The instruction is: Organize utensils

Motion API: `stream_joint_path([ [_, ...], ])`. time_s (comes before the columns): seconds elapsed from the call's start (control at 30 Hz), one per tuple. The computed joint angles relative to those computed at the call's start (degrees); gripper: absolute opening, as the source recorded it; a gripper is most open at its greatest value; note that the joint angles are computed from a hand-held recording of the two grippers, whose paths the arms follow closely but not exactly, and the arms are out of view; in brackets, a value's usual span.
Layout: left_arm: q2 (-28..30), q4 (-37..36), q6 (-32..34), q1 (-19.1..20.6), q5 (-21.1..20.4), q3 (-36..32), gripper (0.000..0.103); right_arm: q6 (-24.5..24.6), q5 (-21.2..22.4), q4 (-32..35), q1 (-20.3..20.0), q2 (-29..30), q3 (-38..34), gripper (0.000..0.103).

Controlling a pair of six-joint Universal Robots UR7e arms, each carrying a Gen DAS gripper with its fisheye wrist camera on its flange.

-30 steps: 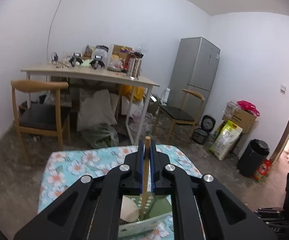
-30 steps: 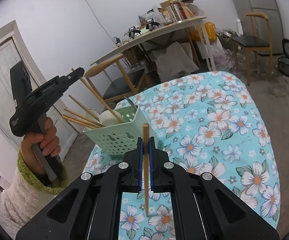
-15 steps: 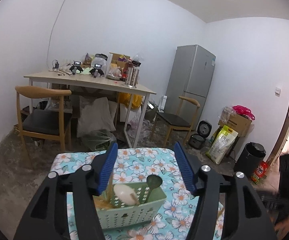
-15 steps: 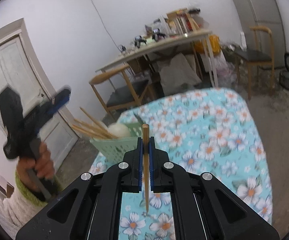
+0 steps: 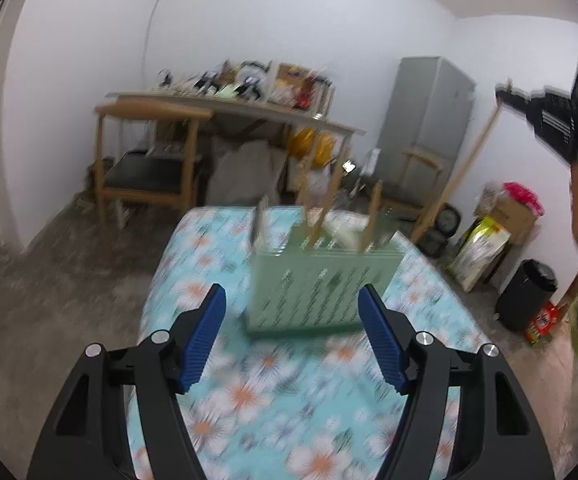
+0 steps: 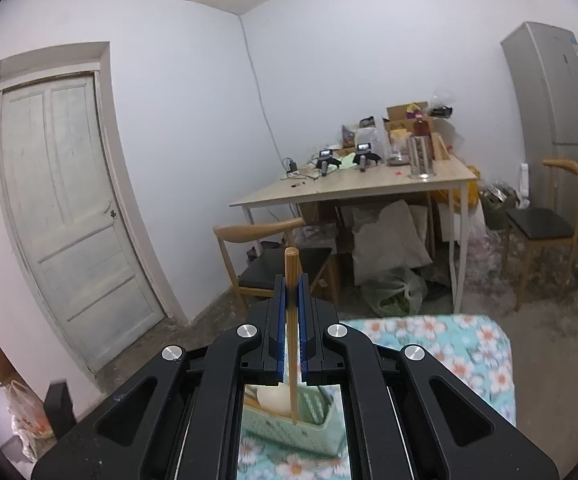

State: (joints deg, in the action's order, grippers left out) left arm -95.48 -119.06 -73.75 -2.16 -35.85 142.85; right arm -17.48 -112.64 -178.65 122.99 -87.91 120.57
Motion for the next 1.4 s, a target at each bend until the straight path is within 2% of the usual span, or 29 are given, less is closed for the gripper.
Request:
stream_joint_path([
  [0.1,-3.28,8.65,-7.15,-2.31,-2.55,1.06,0.066,-2.22,-1.64,-2.71,-0.31,4.16,-1.97,0.004],
  [0.23,-5.53,13.46,-11.87,-3.35,-4.98,2.03,0.066,-4.33,-3.41,-4.99,-1.53,8.48,-2.82,0.004],
  [0.4,-5.74,11.93,-11.8,-2.32,-5.67,2.68,0.067,-6.56,-2.52,-8.32,-3.59,11.57,-1.21,0.004],
  [0.53,-4.39,9.77,-10.09,-1.93,-5.64,2.57,0.069,-8.08,-3.68,-10.37,-4.51,13.76,0.0,0.004],
  [0.67,-3.54,8.52,-9.01,-1.57,-5.57,2.65,0.07,-6.63,-4.56,-8.71,-5.67,13.67,1.19,0.007],
  [0.77,-3.27,7.8,-8.75,-1.36,-5.53,2.72,0.07,-5.39,-4.02,-7.55,-5.93,12.38,2.37,0.027],
  [0.8,-3.18,7.71,-8.59,-1.25,-5.47,2.67,0.071,-5.06,-3.92,-7.52,-5.85,11.88,2.73,0.037],
  [0.83,-2.95,7.62,-8.42,-1.09,-5.37,2.55,0.072,-4.86,-3.69,-7.6,-5.76,11.55,2.99,0.042],
  [1.07,-1.2,4.38,-6.14,-0.33,-4.89,2.22,0.078,-1.66,-1.87,-7.53,-4.64,3.75,8.5,0.057],
  [1.17,0.15,3.09,-5.41,0.07,-4.62,1.77,0.083,1.2,-1.45,-6.83,-4.3,-0.07,11.79,0.064],
  [1.23,1.35,3.06,-5.55,0.31,-4.37,1.14,0.091,3.34,-1.59,-6.41,-4.02,-1.89,13.89,0.069],
  [1.33,3.79,5.02,-7.32,0.43,-3.3,-0.54,0.097,6.47,-4.97,-5.15,-2.34,-3.17,16.88,0.075],
  [1.4,5.22,7.68,-8.9,0.47,-2.69,-1.88,0.097,8.54,-10.06,-4.79,0.04,-2.26,18.65,0.079],
])
